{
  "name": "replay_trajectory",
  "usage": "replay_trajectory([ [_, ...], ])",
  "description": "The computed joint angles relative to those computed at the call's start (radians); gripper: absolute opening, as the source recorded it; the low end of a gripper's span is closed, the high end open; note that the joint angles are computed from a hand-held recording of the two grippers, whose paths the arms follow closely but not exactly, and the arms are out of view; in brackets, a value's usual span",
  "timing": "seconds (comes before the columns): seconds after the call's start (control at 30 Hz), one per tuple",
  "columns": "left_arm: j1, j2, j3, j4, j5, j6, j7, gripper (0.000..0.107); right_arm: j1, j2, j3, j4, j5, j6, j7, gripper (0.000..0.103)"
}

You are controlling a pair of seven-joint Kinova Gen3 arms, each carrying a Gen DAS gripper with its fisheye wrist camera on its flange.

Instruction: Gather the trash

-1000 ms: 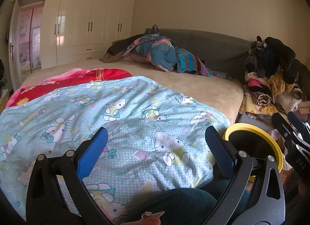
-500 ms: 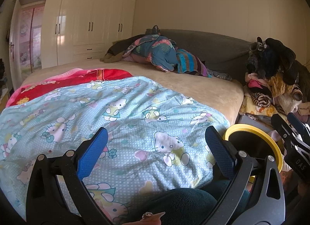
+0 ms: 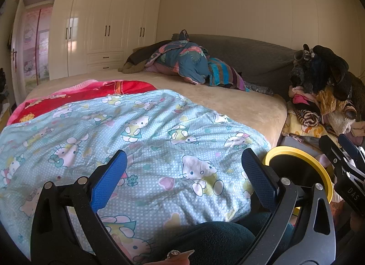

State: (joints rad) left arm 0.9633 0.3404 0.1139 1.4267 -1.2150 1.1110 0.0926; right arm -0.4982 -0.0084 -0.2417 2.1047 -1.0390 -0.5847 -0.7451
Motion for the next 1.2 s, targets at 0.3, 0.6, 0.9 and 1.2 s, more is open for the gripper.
replay_trajectory([
  [0.3, -0.001, 0.000, 0.001, 0.002, -0.001, -0.001, 0.001, 0.092, 0.001, -0.001, 0.002, 0.000, 0.002, 0.003, -0.003, 0.097],
  [0.6, 0.000, -0.003, 0.001, 0.001, 0.002, 0.005, -0.001, 0.092, 0.005, -0.002, 0.003, -0.002, 0.003, 0.008, -0.002, 0.097],
  [0.9, -0.003, -0.002, 0.002, 0.000, 0.005, 0.003, -0.002, 0.092, 0.009, -0.004, 0.004, 0.003, 0.013, 0.012, -0.011, 0.097],
  [1.2, -0.047, -0.041, 0.003, 0.025, 0.083, -0.030, 0.051, 0.092, 0.006, 0.008, -0.002, -0.025, 0.041, 0.048, 0.000, 0.097],
])
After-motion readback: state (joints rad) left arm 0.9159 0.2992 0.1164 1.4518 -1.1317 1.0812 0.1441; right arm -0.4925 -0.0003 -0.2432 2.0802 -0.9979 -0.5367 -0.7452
